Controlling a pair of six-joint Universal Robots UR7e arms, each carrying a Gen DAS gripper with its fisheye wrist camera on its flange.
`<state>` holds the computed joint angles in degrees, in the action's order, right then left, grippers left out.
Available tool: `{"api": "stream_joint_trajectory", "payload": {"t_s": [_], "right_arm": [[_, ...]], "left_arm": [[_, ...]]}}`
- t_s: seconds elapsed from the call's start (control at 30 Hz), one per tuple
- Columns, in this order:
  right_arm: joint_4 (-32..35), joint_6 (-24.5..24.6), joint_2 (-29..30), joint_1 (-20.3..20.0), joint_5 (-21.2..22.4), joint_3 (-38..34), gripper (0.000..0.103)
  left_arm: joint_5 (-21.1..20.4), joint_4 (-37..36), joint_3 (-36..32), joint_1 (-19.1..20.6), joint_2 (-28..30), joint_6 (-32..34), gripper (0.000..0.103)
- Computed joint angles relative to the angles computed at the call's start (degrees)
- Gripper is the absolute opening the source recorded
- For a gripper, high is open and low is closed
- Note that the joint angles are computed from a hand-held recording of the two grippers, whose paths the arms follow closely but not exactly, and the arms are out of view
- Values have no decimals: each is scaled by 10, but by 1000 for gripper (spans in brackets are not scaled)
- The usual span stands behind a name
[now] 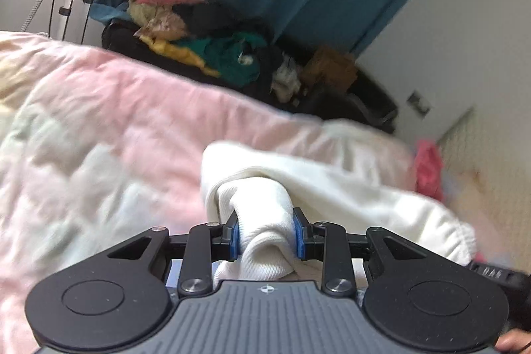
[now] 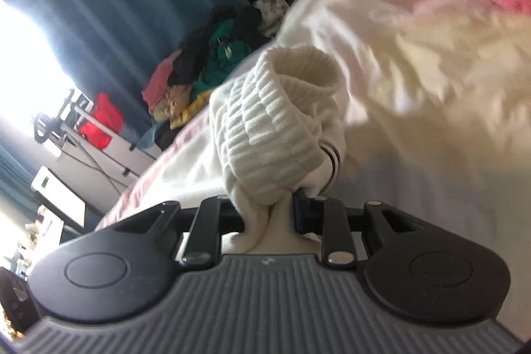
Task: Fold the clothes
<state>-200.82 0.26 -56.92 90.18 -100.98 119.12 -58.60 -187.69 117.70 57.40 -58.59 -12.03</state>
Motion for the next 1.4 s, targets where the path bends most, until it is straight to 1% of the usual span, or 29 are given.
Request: {"api": "stream_joint_trajectory", "payload": {"t_s": [0.1,0.17,0.23,0.27,0.33,0.37,0.47,0.53,0.6,0.73,0.87,0.97,1.0,1.03,1.07,1.13,1.17,1.23,1.3,1.33,1.37,1.4], "right_arm": [[-15,37,-4,-17,3,45,28],[-50,49,8,-36,9,76,30],[-76,68,19,-55,16,95,32],[-85,78,21,-62,20,102,33],[-75,85,11,-58,8,108,33],[-65,86,3,-53,-1,110,33],[-26,79,-29,-22,-51,113,33],[-7,78,-53,-5,-63,120,33],[0,67,-76,11,-70,130,33],[5,31,-116,54,-87,152,33],[1,-9,-145,98,-111,174,33],[-16,-36,-157,137,-137,189,33],[-22,-42,-160,150,-146,194,33],[-26,-47,-163,165,-158,198,33],[-27,-50,-167,180,-171,202,33],[-24,-53,-178,210,-194,208,34],[-21,-54,-183,225,-205,210,34],[-20,-55,-189,253,-231,213,49],[-28,-51,-188,276,-255,217,90],[-32,-49,-189,284,-258,221,94],[-33,-49,-190,292,-261,224,92],[-30,-51,-190,299,-264,227,92]], "left_arm": [[16,12,42,-2,-16,3,32],[30,-13,67,-5,-9,23,33],[25,-74,92,-9,-2,63,37],[19,-79,97,-8,-4,66,38],[16,-71,102,-10,-12,58,40],[25,-68,106,-17,-19,52,41],[52,-53,116,-39,-39,34,40],[67,-39,121,-56,-56,23,40],[74,-27,130,-75,-79,10,40],[114,19,150,-137,-124,-7,47],[146,87,172,-204,-175,-40,49],[171,128,189,-251,-206,-62,60],[181,152,196,-271,-220,-81,69],[193,180,200,-289,-232,-99,74],[206,211,203,-307,-243,-118,76],[224,271,207,-339,-267,-155,87],[227,293,209,-352,-279,-170,89],[239,338,217,-379,-309,-202,98],[253,393,225,-406,-342,-241,101],[258,419,228,-419,-360,-260,103],[264,445,232,-434,-379,-279,103],[270,475,236,-452,-399,-299,103]]}}
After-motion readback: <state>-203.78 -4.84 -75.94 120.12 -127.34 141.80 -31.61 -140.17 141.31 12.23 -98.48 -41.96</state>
